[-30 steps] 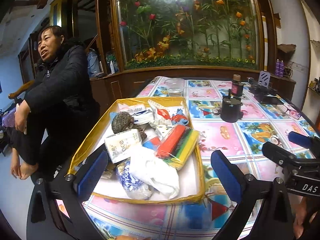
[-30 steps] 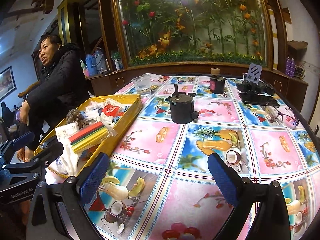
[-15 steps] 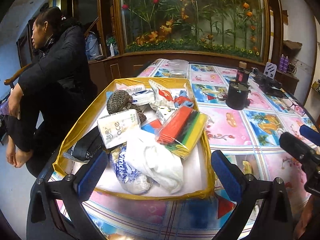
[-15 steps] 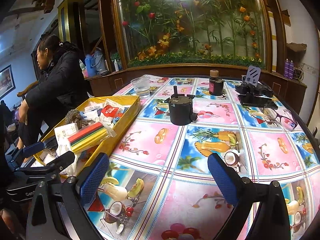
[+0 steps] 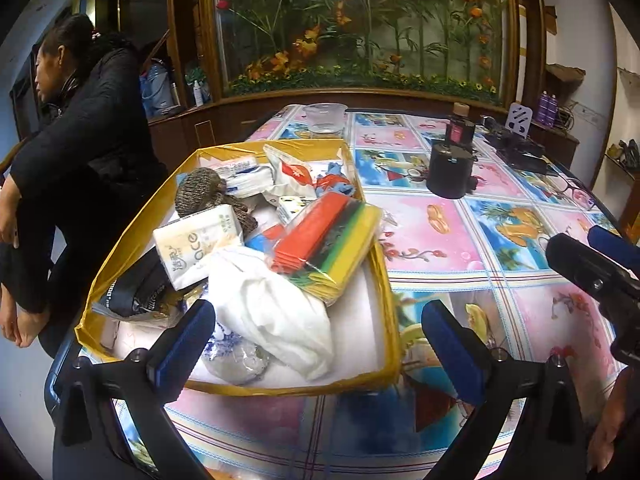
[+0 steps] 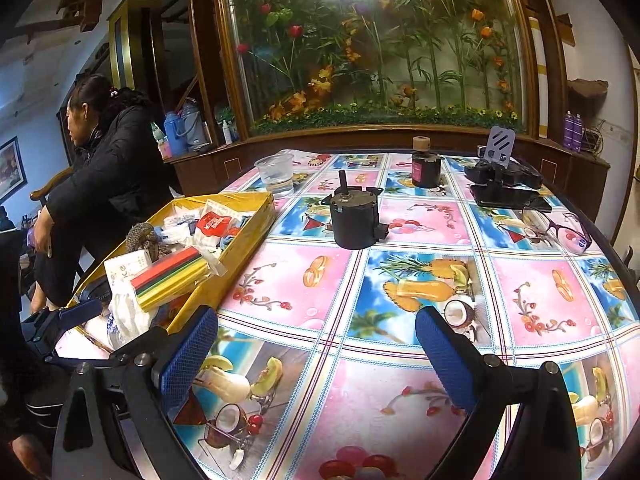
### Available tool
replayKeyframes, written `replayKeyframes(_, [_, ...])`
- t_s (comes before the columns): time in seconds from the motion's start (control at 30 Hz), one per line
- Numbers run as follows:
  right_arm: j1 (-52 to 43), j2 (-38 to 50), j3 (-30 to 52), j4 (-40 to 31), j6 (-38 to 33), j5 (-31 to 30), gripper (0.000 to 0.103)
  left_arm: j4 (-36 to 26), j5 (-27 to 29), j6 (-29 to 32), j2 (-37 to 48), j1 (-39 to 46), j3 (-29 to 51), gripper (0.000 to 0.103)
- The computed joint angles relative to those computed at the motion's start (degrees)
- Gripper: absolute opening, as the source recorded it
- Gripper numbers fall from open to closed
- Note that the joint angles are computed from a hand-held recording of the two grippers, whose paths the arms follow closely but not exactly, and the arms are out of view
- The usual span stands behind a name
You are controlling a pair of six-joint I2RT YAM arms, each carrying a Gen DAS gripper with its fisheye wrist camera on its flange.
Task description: Organize soft objects
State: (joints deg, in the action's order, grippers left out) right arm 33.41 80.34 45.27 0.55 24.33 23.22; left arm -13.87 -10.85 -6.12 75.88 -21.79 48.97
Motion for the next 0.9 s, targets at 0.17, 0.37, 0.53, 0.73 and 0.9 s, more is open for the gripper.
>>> replayKeyframes(0.17, [-0.1, -0.3, -0.1, -0.3, 0.4, 0.5, 0.101, -0.2, 2.6, 2.1, 0.0, -0.2, 0.2, 0.103])
replayKeyframes(0.37, [0.1, -0.7, -0.3, -0.5, 0.7, 1.9, 0.101, -0.9, 5.2, 3.4, 0.6, 0.0, 1.1, 0.103])
replayKeyframes(0.53, [0.2, -0.7, -0.2, -0.6, 0.7, 2.6, 0.101, -1.3, 7.4, 3.2, 0.7, 1.1, 1.2, 0.103])
replayKeyframes(0.73, [0.1, -1.1, -0.5, -0.6, 0.9, 3.0, 0.101, -1.6, 9.9, 3.2, 0.5, 2.1, 1.4, 0.103])
replayKeyframes(0.9, [0.5, -1.4, -0.5, -1.1, 1.1, 4.5, 0.101, -1.6, 12.8, 4.1, 1.2, 2.0, 2.5, 0.103])
